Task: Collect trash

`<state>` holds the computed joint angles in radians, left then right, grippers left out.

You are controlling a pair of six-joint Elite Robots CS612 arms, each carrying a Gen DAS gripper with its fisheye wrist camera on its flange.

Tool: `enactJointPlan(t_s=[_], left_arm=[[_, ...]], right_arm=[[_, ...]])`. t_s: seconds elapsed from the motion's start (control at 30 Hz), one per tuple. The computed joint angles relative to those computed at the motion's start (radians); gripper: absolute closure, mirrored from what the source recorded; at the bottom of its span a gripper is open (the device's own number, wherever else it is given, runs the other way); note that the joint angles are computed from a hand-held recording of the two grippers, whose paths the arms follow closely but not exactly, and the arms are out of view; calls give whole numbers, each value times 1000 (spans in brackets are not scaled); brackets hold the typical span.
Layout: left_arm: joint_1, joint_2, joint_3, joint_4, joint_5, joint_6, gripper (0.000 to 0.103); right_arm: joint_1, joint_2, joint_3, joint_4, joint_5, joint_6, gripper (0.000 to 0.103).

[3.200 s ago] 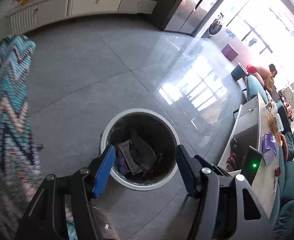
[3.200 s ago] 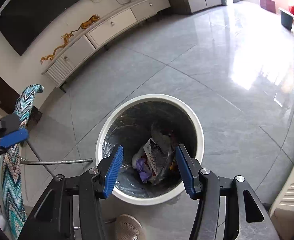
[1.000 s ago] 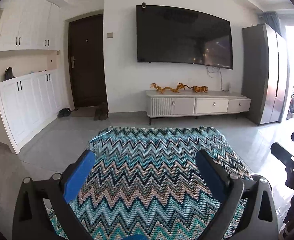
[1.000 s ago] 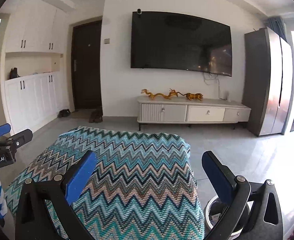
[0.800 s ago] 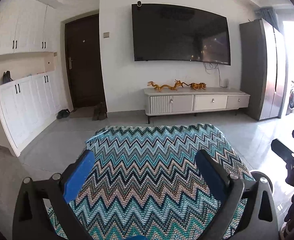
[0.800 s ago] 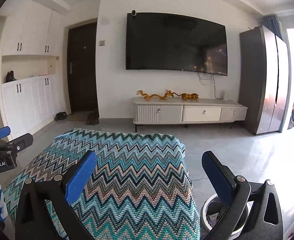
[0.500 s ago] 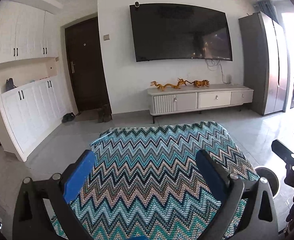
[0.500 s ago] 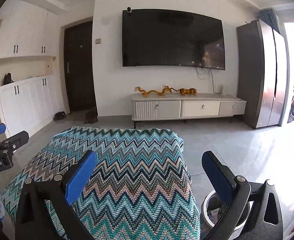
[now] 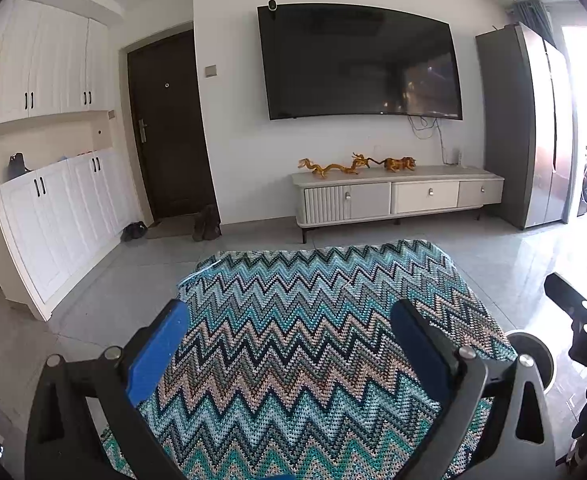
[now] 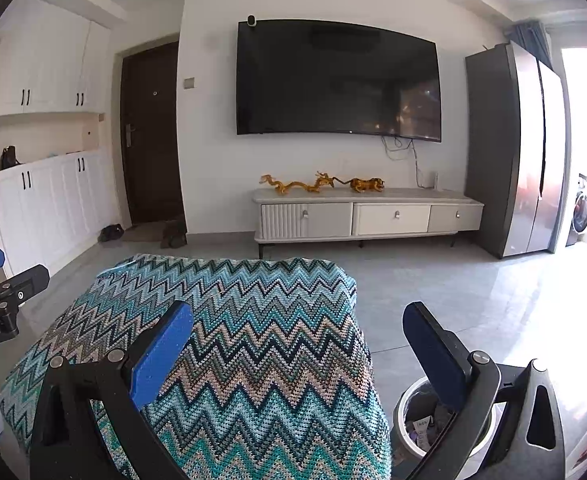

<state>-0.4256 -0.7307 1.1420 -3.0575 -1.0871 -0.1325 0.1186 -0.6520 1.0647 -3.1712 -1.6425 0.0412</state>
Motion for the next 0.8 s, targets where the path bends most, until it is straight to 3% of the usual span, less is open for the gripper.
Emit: enactJointPlan(t_s=[0.53,0.8], left_arm=[[6,5,-5,33,-10,-23,2],[10,6,1,-9,-18,-39,1]], right_arm=[[8,8,-12,11,-25,-6,0],[15,10,-10,-28,-82,-4,0]])
